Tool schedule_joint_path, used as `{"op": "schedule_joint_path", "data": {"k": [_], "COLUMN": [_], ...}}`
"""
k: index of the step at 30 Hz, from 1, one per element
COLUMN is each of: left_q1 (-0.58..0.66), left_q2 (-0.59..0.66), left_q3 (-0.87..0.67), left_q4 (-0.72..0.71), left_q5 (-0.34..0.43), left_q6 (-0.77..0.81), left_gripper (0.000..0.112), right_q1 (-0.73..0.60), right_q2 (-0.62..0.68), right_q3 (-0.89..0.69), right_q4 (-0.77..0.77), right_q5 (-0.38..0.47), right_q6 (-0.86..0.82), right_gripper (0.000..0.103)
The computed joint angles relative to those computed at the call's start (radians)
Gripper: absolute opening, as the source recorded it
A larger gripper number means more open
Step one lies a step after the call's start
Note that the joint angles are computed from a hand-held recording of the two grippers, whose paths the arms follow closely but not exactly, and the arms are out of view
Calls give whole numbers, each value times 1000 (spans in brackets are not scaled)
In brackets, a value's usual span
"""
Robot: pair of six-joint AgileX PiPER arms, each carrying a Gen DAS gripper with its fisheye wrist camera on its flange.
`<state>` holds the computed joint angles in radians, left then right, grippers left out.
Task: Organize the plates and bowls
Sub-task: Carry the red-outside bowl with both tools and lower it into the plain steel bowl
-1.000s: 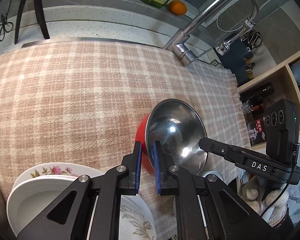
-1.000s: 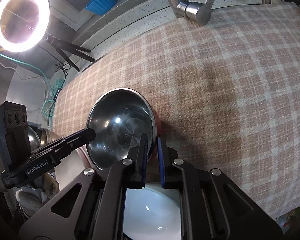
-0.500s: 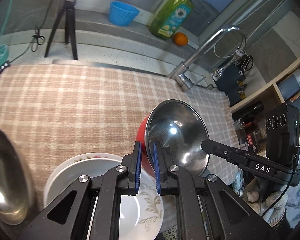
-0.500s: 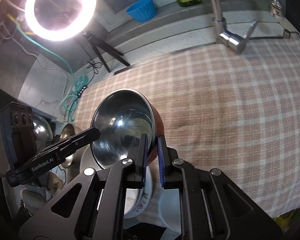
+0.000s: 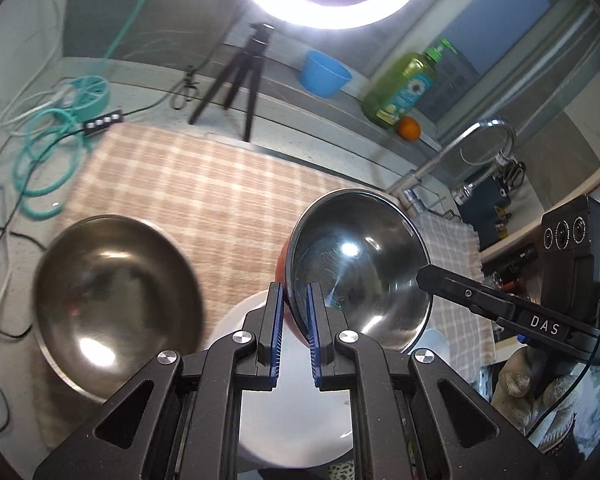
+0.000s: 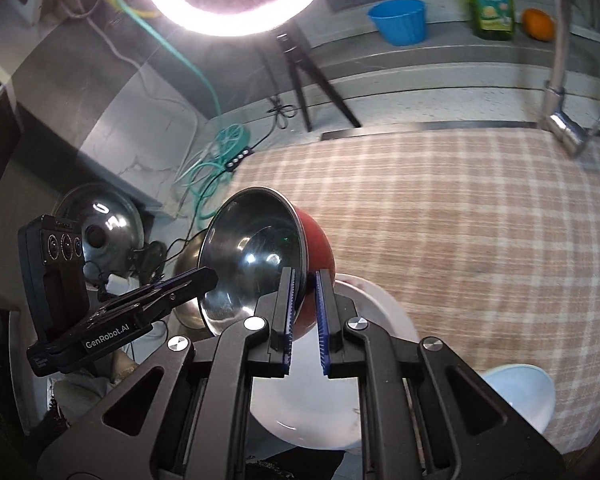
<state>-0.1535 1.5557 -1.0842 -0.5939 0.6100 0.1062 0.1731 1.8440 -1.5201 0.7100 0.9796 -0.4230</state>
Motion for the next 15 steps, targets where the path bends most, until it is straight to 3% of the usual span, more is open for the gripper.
{"op": "schedule_joint_path", "data": {"k": [7, 15], "left_q1": [141, 275], "left_q2": [-97, -126], "left_q3": [99, 158], "left_q4": [-8, -6], "left_q5": [14, 37], "left_q6": [39, 82], "left_gripper": [10, 10], "right_q1": [125, 243], "right_q2": [68, 180], "right_q3": [-88, -218], "right_q4": [-20, -77], "right_q5": [-5, 12], "right_q6": [37, 99], "right_gripper": [10, 10]}}
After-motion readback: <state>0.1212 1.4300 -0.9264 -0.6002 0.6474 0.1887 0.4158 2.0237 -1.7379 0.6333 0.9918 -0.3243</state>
